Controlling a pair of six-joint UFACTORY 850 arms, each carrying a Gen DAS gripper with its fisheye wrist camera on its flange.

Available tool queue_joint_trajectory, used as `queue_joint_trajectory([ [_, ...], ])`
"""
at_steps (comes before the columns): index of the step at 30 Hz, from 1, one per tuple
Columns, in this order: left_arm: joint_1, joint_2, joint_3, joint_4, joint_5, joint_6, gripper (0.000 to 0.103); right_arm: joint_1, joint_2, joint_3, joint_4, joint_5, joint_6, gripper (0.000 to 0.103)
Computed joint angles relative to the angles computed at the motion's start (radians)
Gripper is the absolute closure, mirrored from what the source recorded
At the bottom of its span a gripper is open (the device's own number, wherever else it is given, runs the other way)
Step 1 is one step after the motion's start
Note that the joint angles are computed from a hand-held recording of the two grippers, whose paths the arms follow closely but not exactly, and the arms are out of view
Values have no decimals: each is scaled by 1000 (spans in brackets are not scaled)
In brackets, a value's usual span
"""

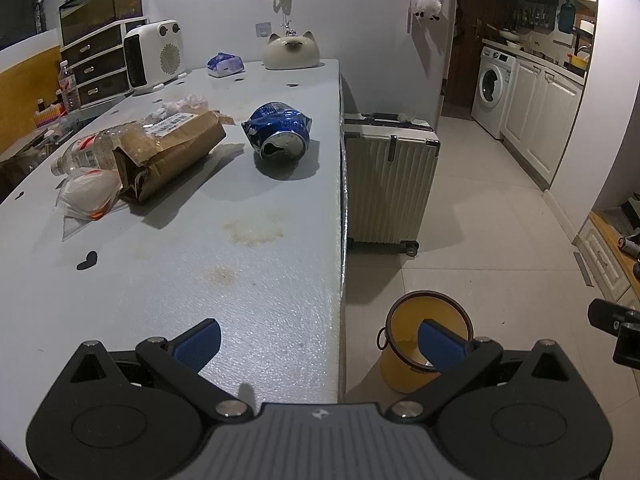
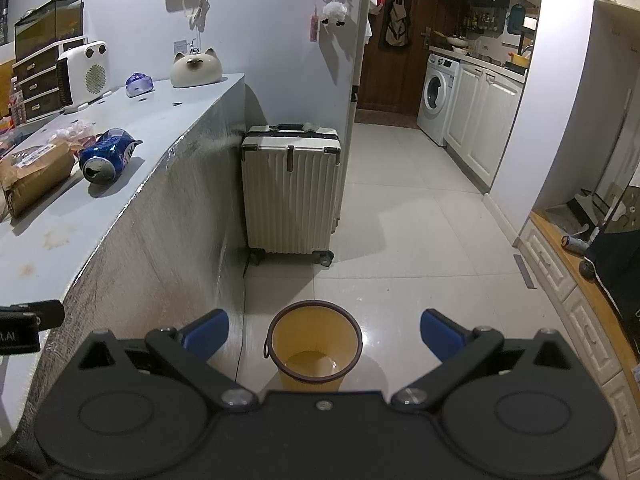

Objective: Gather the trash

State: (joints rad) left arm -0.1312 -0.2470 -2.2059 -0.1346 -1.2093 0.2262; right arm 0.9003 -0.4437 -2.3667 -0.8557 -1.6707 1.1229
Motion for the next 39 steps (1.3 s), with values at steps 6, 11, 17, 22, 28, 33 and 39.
queue_joint_trajectory([
  [6,-8,11,6,5,-3,-10,0,0,-1,-2,-1,-1,-1,0],
  [11,0,25,34,-5,17,1,0,-1,-6,-8,-3,0,-4,0],
  [17,1,30,45,-9,29,1,0,-1,-12,-17,-5,-2,-6,0],
  [22,5,32,48,-16,33,3,0,0,-12,-16,-6,-2,-6,0],
  [28,6,34,53,-18,38,4,0,0,-12,-16,-7,-2,-5,0],
  [33,6,37,57,-19,40,5,0,0,-11,-14,-7,-2,-4,0],
  [39,5,46,69,-16,48,2,0,-1,-24,-39,-8,-10,-14,0],
])
